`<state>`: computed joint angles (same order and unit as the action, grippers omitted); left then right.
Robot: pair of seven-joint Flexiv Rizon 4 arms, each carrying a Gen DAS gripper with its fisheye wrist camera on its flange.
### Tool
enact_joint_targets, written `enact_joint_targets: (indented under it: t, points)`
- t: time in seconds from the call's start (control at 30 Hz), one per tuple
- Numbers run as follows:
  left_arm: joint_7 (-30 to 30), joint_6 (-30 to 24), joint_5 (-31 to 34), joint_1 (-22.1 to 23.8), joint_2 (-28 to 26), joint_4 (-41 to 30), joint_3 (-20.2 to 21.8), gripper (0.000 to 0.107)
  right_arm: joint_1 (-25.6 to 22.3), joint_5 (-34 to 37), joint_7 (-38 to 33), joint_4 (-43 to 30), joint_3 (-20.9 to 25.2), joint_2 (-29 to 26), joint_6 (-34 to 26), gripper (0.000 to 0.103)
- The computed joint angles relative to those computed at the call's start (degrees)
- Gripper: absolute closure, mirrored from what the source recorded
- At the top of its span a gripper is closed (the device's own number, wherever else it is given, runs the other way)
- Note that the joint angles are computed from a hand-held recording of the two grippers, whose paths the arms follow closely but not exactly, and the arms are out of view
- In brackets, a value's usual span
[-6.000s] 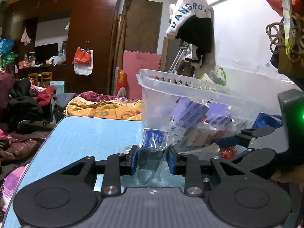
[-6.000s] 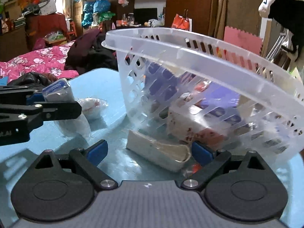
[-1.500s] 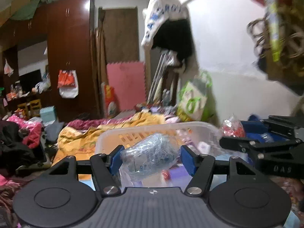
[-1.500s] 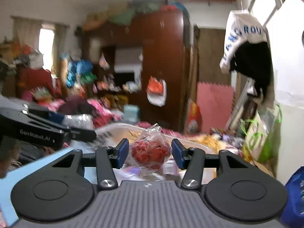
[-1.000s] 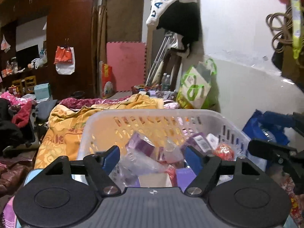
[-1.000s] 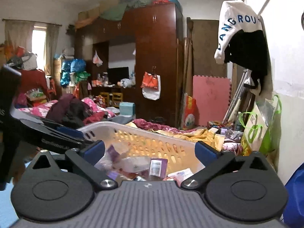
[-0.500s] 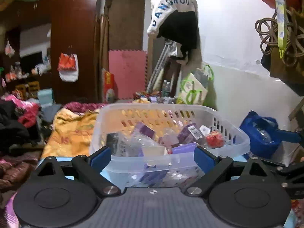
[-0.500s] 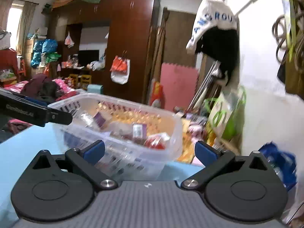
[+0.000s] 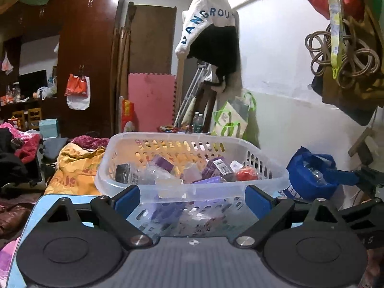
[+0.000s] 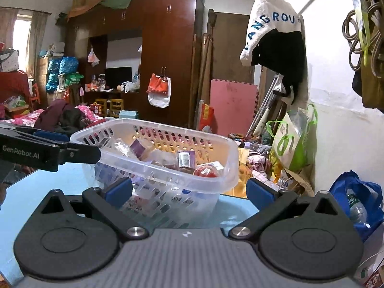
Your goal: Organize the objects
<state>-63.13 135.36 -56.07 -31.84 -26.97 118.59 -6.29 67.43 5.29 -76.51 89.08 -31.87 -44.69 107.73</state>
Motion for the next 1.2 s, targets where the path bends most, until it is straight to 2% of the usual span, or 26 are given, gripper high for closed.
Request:
enact_joint_targets:
  t: [0.23, 0.43, 0.77, 0.97, 1.1, 1.2]
  points:
    - [5.6, 1.8, -7.2, -2.4, -1.4, -2.1, -0.9, 0.011, 0.4, 1.5, -0.3, 0.3, -0.6, -0.2, 1.0, 0.0]
    - [1.8, 2.5, -4.8, -1.3, -0.8, -0.6, -2.1, 0.011, -1.6, 1.4, -1.1, 0.6, 2.2, 0.8, 1.4, 0.0]
    - [7.4, 3.0, -10.7, -2.9, -2.2, -3.1, -3.0, 0.011, -3.0, 1.0, -1.7, 0.7, 3.7, 1.1, 1.1, 0.0]
    - [7.0, 4.7, -11.2, -2.7, -2.5, -2.8, -3.6, 0.011, -4.1, 0.9, -1.4, 0.6, 4.9, 1.4, 1.2, 0.0]
    - [2.5, 3.1, -7.3, -1.0, -1.3, -0.7, -3.6, 0.011, -4.7, 0.6, -1.2, 0.5, 5.3, 1.5, 0.9, 0.0]
    - [2.1, 3.3, -7.8, -1.6, -1.5, -0.9, -2.9, 0.011, -5.0, 0.3, -0.8, 0.4, 5.4, 1.5, 0.6, 0.0]
